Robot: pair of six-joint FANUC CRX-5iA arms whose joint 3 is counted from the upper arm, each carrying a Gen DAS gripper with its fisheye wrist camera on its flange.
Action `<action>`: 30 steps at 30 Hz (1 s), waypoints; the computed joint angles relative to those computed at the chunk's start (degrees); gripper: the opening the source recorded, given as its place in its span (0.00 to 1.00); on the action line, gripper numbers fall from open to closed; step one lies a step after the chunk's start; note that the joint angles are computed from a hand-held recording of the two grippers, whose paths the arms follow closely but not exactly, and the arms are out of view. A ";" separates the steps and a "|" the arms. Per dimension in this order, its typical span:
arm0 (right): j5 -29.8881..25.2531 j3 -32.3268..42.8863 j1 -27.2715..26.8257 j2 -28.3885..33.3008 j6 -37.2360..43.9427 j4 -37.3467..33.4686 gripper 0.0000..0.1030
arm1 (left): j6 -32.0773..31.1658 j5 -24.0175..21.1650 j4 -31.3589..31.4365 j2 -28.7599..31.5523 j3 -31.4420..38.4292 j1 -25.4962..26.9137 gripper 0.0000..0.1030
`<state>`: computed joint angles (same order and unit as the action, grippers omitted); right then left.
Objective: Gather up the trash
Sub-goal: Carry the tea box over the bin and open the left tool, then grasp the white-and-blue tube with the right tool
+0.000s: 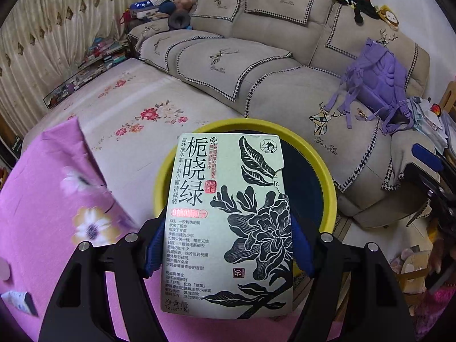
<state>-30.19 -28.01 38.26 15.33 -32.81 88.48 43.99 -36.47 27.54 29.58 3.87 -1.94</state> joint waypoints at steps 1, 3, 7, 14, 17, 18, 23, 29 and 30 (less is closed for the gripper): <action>-0.08 -0.21 -0.20 -0.11 -0.19 0.11 0.76 | 0.72 -0.59 -0.30 1.10 1.25 -0.35 0.70; -0.31 -0.44 -0.26 -0.26 -0.40 0.07 0.76 | 1.80 -0.83 -1.09 2.25 2.59 -0.70 0.70; -0.18 -0.56 -0.40 -0.33 -0.28 -1.24 0.76 | 1.11 1.05 0.63 3.17 2.68 -1.43 0.89; 1.66 0.79 -0.38 0.70 0.26 -1.24 0.76 | -9.21 6.89 12.71 -4.52 -8.80 0.43 0.93; 2.84 2.27 0.09 1.79 1.22 -1.18 0.76 | -18.25 10.81 22.40 -10.33 -17.42 2.07 0.95; 3.27 3.05 0.37 2.33 1.98 -1.49 0.76 | -21.99 12.21 26.48 -12.74 -20.87 2.90 0.95; 4.98 7.45 2.30 4.85 6.91 -3.19 0.76 | -37.44 18.07 45.24 -22.86 -34.86 8.43 0.95; 7.40 16.03 6.26 9.27 17.69 -9.03 0.76 | -51.81 27.01 63.18 -28.02 -42.35 14.67 0.95; 7.60 18.67 7.38 10.67 21.75 -11.97 0.76 | -52.94 27.42 64.71 -28.06 -42.60 15.80 0.95</action>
<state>-22.58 -9.34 45.65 26.00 -11.05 76.51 -8.96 -9.04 92.25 1.52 -38.74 13.86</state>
